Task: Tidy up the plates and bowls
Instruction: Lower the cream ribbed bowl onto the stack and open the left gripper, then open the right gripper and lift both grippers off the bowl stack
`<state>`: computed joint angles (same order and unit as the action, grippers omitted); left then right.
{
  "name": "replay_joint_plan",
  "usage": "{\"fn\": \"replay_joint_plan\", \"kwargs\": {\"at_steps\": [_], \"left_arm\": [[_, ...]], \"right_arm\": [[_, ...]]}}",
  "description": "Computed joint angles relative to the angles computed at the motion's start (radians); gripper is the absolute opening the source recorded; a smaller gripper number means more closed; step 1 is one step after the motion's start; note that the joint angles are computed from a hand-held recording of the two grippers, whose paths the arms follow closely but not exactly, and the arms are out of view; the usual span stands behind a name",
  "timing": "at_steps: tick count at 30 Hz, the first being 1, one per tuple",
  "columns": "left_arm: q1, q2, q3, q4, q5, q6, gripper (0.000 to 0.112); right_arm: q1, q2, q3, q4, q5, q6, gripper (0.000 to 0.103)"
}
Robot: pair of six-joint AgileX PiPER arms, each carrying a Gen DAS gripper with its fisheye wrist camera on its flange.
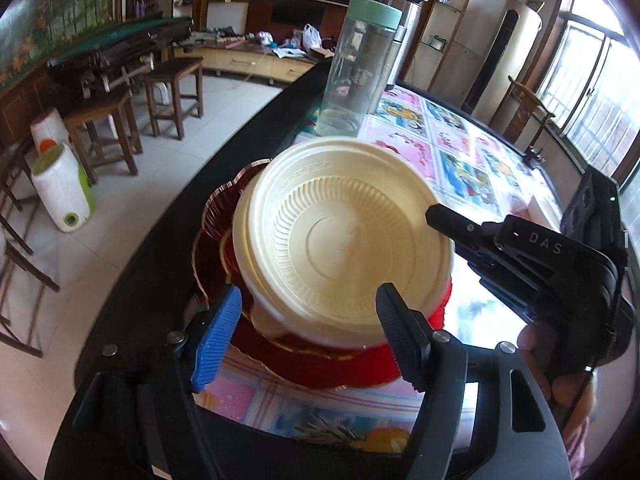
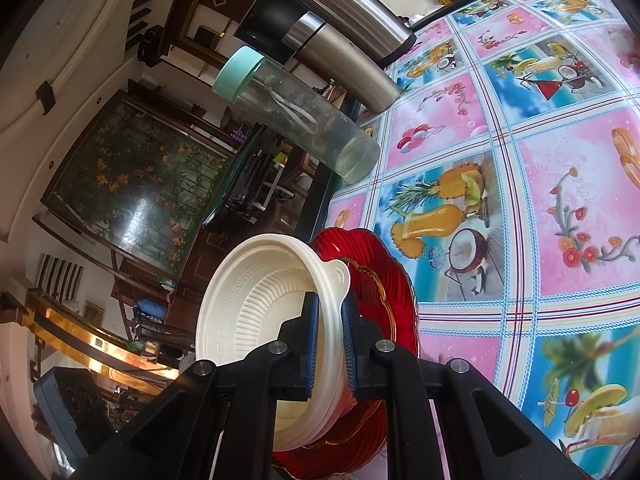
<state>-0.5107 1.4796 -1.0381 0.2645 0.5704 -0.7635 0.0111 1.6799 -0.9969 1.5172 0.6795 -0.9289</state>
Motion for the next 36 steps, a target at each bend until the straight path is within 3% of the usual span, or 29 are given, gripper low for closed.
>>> {"fn": "replay_joint_plan", "kwargs": {"at_steps": [2, 11, 29, 30, 33, 36], "left_arm": [[0.025, -0.021, 0.023, -0.076, -0.016, 0.059, 0.070], [0.021, -0.080, 0.062, 0.051, -0.003, -0.082, 0.070], [0.019, -0.077, 0.053, 0.073, 0.016, -0.100, 0.070], [0.016, -0.074, 0.050, 0.075, 0.017, -0.105, 0.070], [0.007, -0.069, 0.042, 0.088, 0.027, -0.119, 0.070], [-0.001, -0.068, 0.037, 0.095, 0.031, -0.127, 0.070]], "right_arm": [[-0.001, -0.004, 0.001, -0.005, -0.007, 0.003, 0.013], [0.003, 0.001, -0.014, -0.036, 0.029, 0.008, 0.015], [-0.013, -0.022, -0.012, -0.022, 0.103, -0.036, 0.016], [-0.017, -0.022, -0.013, -0.030, 0.108, -0.031, 0.017], [-0.023, -0.027, -0.016, -0.068, 0.097, 0.003, 0.033], [-0.041, -0.040, -0.004, -0.063, 0.100, -0.010, 0.035]]}}
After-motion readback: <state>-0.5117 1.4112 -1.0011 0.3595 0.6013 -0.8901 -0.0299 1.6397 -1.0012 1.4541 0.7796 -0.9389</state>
